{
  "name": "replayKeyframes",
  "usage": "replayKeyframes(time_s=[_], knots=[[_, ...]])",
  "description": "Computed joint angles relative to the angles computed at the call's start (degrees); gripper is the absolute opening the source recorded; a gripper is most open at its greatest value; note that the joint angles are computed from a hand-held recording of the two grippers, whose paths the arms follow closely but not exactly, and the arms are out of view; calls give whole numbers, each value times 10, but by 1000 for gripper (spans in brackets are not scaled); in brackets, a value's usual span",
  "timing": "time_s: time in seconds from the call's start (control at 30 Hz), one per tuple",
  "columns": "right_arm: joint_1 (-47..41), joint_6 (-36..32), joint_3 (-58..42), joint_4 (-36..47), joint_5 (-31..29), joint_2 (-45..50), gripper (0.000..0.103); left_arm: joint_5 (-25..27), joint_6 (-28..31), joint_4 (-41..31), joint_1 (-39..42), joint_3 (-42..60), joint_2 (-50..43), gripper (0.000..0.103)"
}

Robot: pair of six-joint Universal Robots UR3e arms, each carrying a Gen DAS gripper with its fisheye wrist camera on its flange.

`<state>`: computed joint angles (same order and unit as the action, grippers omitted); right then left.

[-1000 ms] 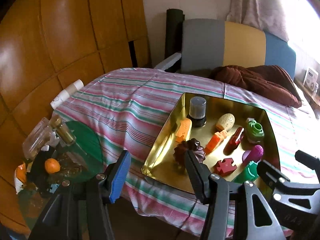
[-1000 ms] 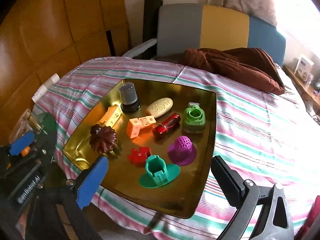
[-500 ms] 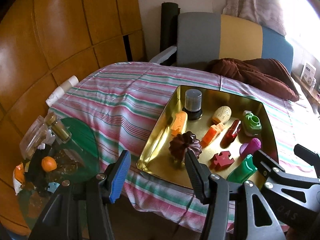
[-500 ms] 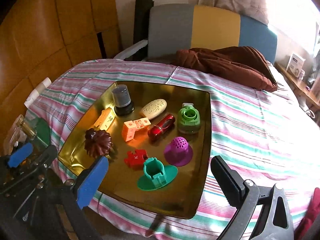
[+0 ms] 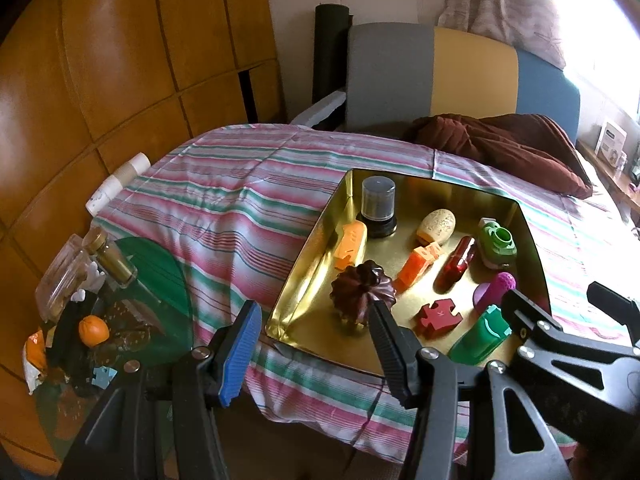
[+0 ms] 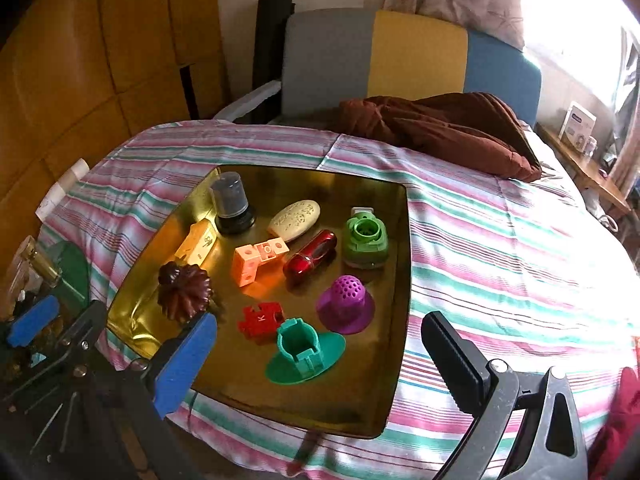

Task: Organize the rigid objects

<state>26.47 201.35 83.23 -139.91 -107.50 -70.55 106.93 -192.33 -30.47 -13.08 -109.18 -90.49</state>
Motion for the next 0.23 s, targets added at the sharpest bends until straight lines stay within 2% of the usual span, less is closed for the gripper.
replayKeyframes(time_s=[0.13,0.23], knots=[[-3,5,7,-4,-2,-4,103,-13,6,3,4,-3,2,56],[-6,5,10,-5,1,-6,103,3,6,19,-5,-8,-1,56]])
